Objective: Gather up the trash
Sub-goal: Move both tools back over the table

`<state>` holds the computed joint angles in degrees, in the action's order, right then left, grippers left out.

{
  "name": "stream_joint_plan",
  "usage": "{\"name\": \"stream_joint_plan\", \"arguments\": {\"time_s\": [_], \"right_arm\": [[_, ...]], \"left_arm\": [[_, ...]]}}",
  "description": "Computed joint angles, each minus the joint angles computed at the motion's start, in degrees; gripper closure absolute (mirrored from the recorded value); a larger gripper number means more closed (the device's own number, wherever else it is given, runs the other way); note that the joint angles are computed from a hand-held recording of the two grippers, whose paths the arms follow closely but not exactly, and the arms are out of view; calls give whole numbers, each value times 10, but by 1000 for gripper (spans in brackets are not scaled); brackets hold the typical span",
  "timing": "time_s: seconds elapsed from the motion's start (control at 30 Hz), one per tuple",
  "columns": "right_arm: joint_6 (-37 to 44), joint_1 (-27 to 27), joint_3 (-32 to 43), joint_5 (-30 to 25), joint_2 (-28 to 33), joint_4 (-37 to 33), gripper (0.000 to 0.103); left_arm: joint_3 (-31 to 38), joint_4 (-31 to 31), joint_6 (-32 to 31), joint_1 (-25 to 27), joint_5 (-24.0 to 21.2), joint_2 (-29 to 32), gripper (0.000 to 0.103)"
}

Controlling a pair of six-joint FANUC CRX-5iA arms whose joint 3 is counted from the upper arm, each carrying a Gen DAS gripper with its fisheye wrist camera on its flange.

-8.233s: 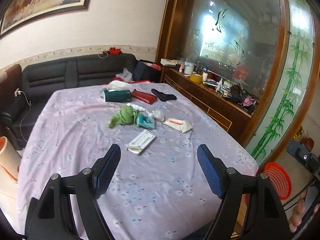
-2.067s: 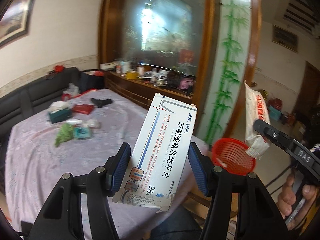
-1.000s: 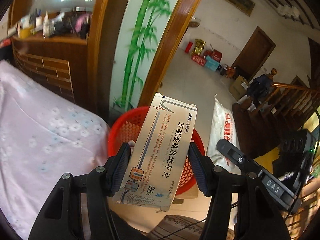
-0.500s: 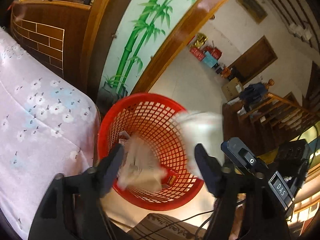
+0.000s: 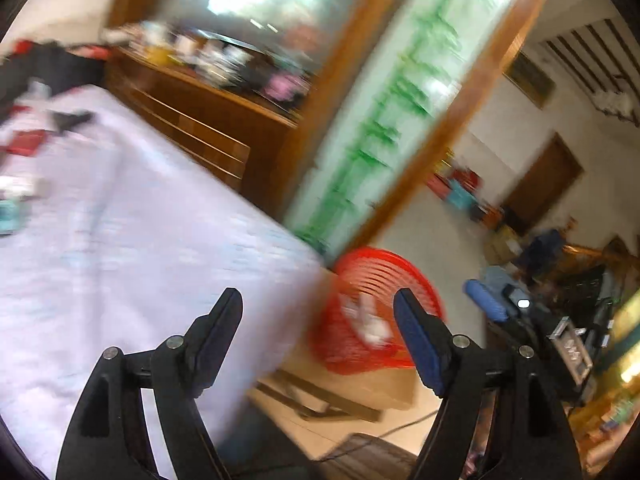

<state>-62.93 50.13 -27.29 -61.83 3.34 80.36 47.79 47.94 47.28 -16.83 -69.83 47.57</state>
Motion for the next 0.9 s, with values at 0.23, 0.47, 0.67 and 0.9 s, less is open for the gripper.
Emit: {"name": "stream_joint_plan", "arguments": {"time_s": [0.23, 0.47, 0.67, 0.9], "right_arm": [[79, -46, 106, 130, 78, 76, 20], [153, -81, 234, 274, 166, 106, 19], [325, -83, 382, 347, 262, -2, 13], [544, -71, 555, 340, 360, -188, 7]], "left_arm": [[-165, 21, -33, 77, 131, -107, 26], [-190, 10, 4, 137, 197, -127, 26], [-157, 1, 39, 172, 200, -108, 26], [-130, -16, 63, 187, 209, -95, 26]]}}
